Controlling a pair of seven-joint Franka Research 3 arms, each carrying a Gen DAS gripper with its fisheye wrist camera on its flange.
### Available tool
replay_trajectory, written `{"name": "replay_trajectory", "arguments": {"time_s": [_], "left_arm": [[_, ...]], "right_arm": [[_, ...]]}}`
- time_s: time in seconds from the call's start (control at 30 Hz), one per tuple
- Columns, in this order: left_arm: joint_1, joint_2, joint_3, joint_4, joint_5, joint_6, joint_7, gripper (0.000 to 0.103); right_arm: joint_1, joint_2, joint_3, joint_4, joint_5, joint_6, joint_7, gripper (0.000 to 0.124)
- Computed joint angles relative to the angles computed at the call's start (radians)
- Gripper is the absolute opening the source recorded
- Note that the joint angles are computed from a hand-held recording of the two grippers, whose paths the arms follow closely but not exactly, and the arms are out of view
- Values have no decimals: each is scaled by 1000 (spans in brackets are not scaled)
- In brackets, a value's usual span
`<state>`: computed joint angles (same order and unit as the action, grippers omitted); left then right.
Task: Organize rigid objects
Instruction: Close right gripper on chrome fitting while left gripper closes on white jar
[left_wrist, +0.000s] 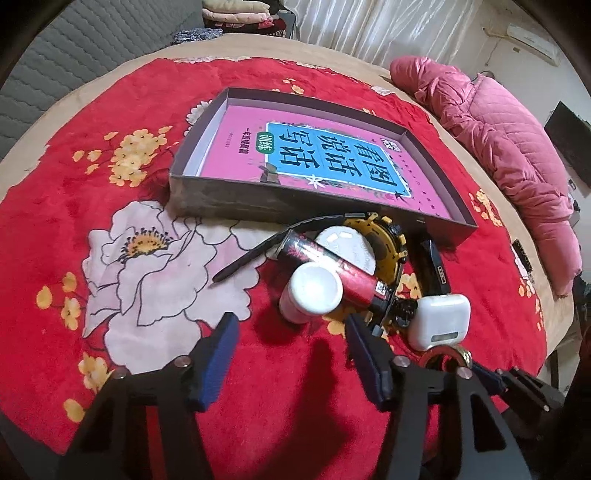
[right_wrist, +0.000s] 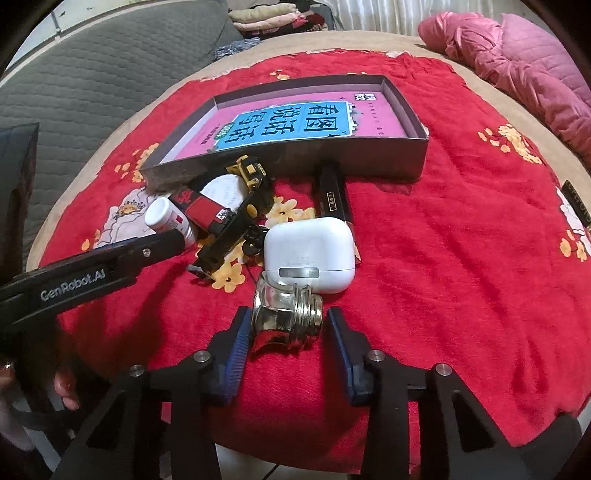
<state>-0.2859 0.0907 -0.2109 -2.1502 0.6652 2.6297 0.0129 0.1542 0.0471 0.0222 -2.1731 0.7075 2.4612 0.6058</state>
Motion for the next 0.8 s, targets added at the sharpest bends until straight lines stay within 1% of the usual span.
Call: {"name": "replay_trajectory", "arguments": {"time_s": [0.13,0.2,0.47,0.7,0.8], "left_arm": [[5,6,7,-2,12,33,-12,49],[7,8,9,-2,16,45,-13,46],[8,24,16,9,30,64,-8,43],[8,39,24,13,28,103,6,32],[9,40,28,11,29,111,9,31]], "right_arm": [[-2,4,0,6,3,-14,-2,37],[-3,4,-1,7,8,-18,-5,37],[-11,8,-3,15,29,-43,-7,36],[-19,7,-8,24,53,-61,-6,36],[-24,4,-10,28,70,-66,-13,36]]}}
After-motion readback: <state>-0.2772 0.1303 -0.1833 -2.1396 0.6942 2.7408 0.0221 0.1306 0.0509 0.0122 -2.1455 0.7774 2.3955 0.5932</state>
